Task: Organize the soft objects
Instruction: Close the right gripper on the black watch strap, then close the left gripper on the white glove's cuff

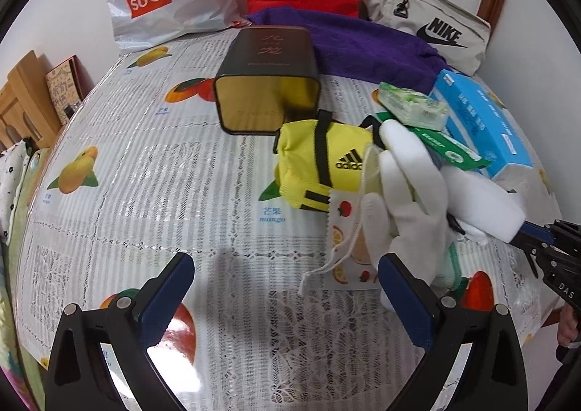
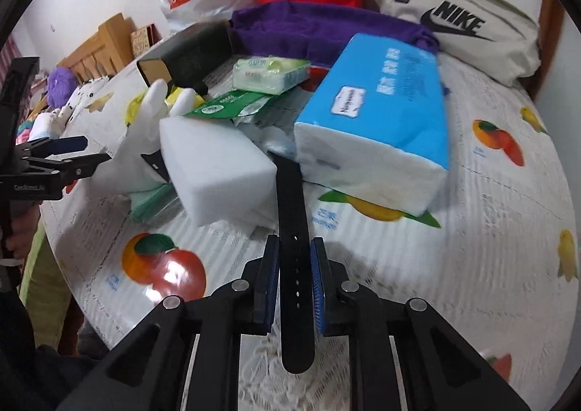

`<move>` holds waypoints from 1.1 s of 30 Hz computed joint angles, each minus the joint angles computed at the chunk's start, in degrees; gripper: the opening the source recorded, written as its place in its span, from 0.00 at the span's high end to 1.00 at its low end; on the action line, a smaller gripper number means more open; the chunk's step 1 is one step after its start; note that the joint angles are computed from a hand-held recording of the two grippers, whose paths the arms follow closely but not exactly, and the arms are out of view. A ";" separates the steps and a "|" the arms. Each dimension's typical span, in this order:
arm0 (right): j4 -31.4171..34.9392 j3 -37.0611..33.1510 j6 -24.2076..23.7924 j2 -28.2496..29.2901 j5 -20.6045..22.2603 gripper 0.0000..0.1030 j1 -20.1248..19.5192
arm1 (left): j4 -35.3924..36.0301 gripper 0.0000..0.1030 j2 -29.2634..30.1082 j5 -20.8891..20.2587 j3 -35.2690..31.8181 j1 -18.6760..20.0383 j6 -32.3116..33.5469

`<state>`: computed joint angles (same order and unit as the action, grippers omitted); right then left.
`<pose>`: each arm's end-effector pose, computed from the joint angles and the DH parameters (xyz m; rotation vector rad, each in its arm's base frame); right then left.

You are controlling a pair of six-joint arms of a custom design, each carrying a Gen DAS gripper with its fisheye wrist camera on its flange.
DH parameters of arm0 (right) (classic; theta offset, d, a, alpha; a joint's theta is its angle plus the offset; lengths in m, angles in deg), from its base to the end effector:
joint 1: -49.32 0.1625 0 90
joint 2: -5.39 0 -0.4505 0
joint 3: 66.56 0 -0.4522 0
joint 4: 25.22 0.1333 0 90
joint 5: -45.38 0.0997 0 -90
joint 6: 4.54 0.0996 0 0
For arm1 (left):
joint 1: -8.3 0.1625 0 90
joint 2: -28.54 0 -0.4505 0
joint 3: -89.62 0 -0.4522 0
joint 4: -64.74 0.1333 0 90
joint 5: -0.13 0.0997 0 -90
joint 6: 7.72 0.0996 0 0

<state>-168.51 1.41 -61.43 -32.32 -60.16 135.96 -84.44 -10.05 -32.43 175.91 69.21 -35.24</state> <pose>0.0551 -0.8810 0.1609 1.1463 -2.4390 0.2902 -0.1820 -0.7740 0.0763 -0.0922 2.2303 -0.7763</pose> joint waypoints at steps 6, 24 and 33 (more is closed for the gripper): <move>0.10 3.04 1.88 -3.23 1.45 0.97 -0.48 | -2.52 0.01 -0.23 -1.33 0.16 0.06 0.80; -2.97 2.70 0.15 -1.55 -0.31 0.97 -0.66 | -6.82 0.01 -0.45 -3.42 0.59 -0.54 5.33; -1.52 3.28 3.37 -4.11 1.76 0.97 -1.10 | -5.66 0.14 4.25 -8.44 -5.06 0.10 12.59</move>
